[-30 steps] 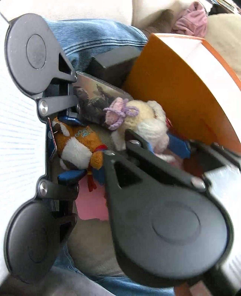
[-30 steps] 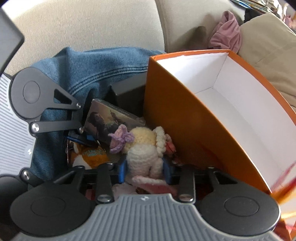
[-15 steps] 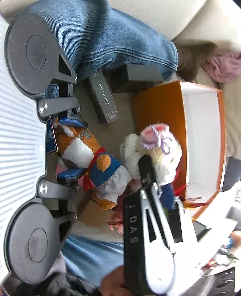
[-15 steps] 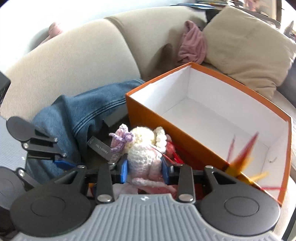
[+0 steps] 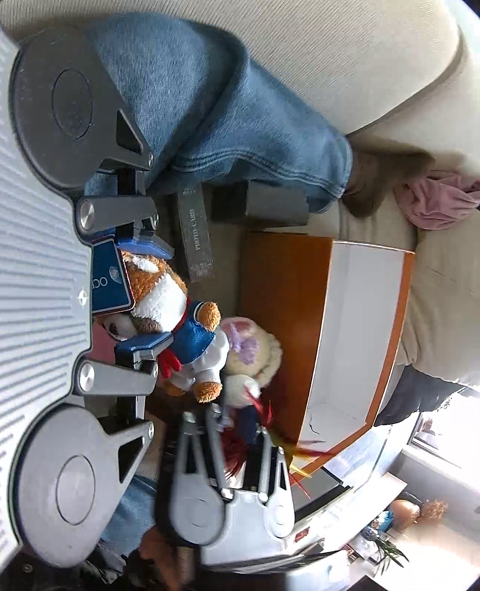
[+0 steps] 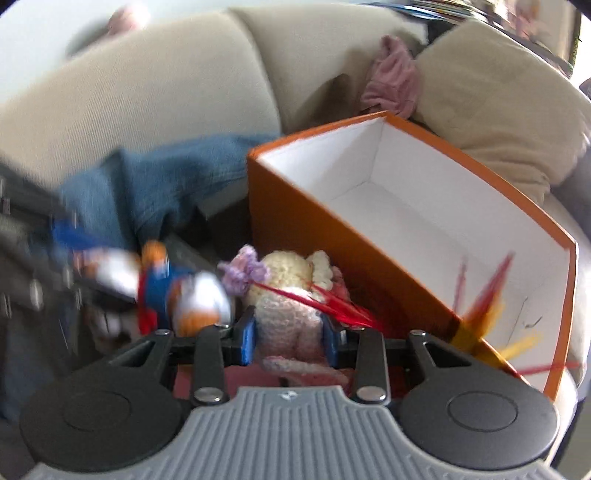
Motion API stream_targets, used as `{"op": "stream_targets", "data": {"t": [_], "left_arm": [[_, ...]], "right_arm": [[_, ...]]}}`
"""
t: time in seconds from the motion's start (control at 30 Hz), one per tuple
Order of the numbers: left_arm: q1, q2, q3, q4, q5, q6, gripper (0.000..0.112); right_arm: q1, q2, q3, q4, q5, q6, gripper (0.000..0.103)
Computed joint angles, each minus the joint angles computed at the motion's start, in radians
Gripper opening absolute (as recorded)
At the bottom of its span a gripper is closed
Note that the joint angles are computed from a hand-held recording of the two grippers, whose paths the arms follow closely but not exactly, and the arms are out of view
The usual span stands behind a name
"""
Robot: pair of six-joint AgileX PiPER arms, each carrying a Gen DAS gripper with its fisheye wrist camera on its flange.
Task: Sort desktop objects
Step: 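Grasp the white crochet bunny with the right tool while the left tool holds the dog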
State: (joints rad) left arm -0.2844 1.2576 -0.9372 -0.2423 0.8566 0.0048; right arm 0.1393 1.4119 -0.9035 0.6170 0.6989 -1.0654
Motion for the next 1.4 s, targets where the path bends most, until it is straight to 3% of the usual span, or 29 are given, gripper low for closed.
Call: {"op": "stream_targets", "data": {"t": [0.17, 0.3, 0.33, 0.37, 0.6, 0.67, 0.8, 0.97, 1.1, 1.4], "left_arm": [[0.003, 0.033, -0.013, -0.002, -0.018, -0.028, 0.046], [0.017, 0.030, -0.013, 0.023, -0.032, -0.054, 0.034], [0.015, 0.026, -0.011, 0.039, -0.037, -0.066, 0.023], [0.003, 0.024, -0.009, 0.071, -0.043, -0.088, 0.020], [-0.057, 0.080, -0.020, 0.059, 0.017, 0.083, 0.020], [-0.053, 0.094, -0.040, 0.029, 0.047, 0.155, 0.023], [0.014, 0.164, -0.113, -0.087, 0.139, 0.279, 0.057], [-0.097, 0.228, -0.175, 0.003, 0.210, 0.314, 0.058], [-0.234, 0.260, -0.190, 0.147, 0.231, 0.288, 0.061], [-0.301, 0.325, -0.204, 0.223, 0.269, 0.271, 0.060]], "right_arm": [[0.037, -0.001, 0.019, -0.075, -0.028, -0.071, 0.037], [0.036, -0.006, 0.039, -0.080, -0.026, -0.159, 0.038], [0.035, -0.007, 0.041, -0.081, -0.025, -0.174, 0.038], [0.039, -0.008, 0.040, -0.089, -0.023, -0.177, 0.038], [0.053, -0.063, 0.076, -0.146, 0.016, -0.220, 0.045], [0.013, -0.060, 0.061, -0.107, 0.081, -0.218, 0.046], [-0.044, -0.048, 0.061, -0.074, 0.172, -0.178, 0.047], [-0.064, -0.067, 0.098, -0.092, 0.187, -0.098, 0.047], [-0.138, -0.054, 0.081, -0.056, 0.273, -0.025, 0.050], [-0.260, -0.006, 0.047, 0.046, 0.361, 0.252, 0.052]]}}
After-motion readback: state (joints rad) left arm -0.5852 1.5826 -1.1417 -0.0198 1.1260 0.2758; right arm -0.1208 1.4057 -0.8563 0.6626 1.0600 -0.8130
